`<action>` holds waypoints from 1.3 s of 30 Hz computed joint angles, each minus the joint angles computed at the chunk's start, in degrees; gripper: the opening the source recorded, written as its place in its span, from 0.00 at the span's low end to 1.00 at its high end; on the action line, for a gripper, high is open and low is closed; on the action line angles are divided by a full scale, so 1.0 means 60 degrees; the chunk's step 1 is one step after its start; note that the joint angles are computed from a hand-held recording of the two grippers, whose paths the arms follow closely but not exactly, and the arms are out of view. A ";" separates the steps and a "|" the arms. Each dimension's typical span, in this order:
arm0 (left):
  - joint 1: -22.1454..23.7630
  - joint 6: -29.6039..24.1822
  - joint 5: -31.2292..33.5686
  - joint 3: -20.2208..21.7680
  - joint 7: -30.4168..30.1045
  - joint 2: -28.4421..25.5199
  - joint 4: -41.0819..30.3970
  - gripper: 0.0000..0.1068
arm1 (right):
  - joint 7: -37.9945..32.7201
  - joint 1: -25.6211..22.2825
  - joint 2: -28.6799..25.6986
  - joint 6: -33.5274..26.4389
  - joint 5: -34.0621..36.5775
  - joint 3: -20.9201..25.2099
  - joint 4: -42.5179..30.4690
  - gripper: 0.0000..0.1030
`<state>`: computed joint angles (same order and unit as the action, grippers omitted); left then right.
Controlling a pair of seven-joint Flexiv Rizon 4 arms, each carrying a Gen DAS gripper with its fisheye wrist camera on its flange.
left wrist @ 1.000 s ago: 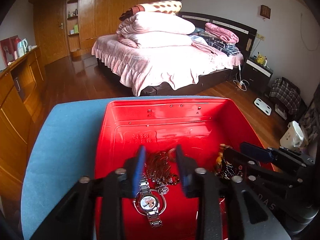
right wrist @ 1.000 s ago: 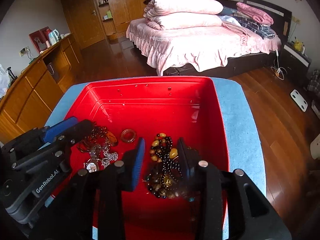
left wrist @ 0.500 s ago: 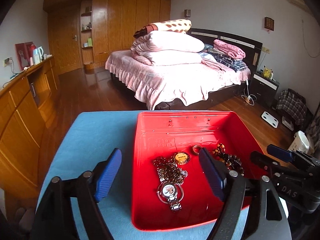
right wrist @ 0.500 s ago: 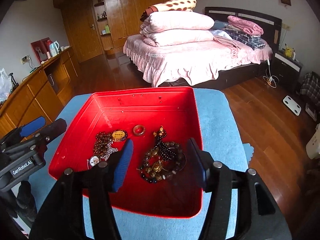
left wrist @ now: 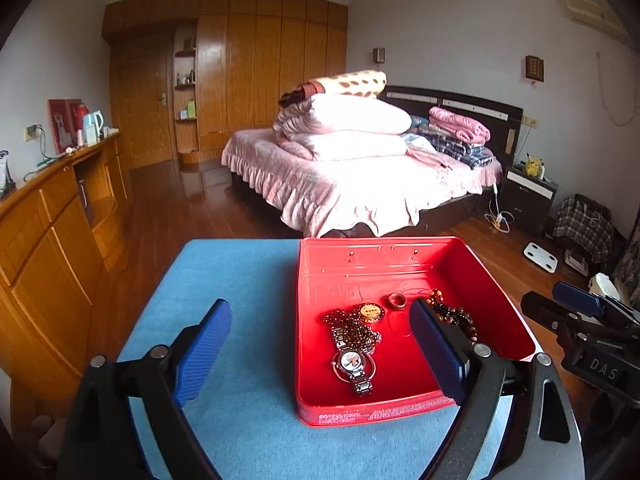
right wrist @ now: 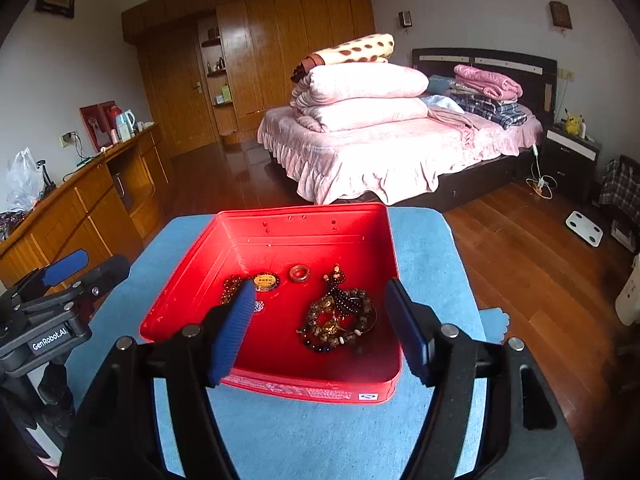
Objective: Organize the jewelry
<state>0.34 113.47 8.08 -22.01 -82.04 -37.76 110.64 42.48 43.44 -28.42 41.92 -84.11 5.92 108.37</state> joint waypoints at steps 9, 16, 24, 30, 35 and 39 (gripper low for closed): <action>-0.0110 0.2431 0.0632 0.0869 -0.0882 0.0545 0.1277 0.89 | 0.0323 0.1182 0.0204 -0.2492 0.0078 0.0379 0.0159 0.84; -0.0345 0.4062 0.1120 0.1649 -0.1508 0.0893 0.2153 0.91 | 0.0528 0.1840 0.0262 -0.3854 -0.0191 0.0624 0.0159 0.91; -0.0095 0.4631 0.1997 0.1880 -0.1893 0.1275 0.2784 0.91 | 0.0411 0.2439 0.0177 -0.4801 -0.0176 0.0784 -0.0030 0.95; -0.0054 0.4882 0.2242 0.2028 -0.1959 0.1324 0.3027 0.91 | 0.0479 0.2592 0.0194 -0.4952 -0.0109 0.0875 0.0015 0.95; -0.0188 0.4882 0.2111 0.2160 -0.1735 0.1289 0.3181 0.91 | 0.0647 0.2607 0.0158 -0.4901 -0.0078 0.0902 0.0089 0.95; -0.0170 0.4842 0.2110 0.2134 -0.1677 0.1271 0.3286 0.91 | 0.0791 0.2689 0.0075 -0.4929 -0.0057 0.0899 0.0084 0.95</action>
<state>-0.68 142.52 20.74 -9.20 -92.10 -30.13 130.35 47.22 59.57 -27.97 12.34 -84.46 11.32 108.87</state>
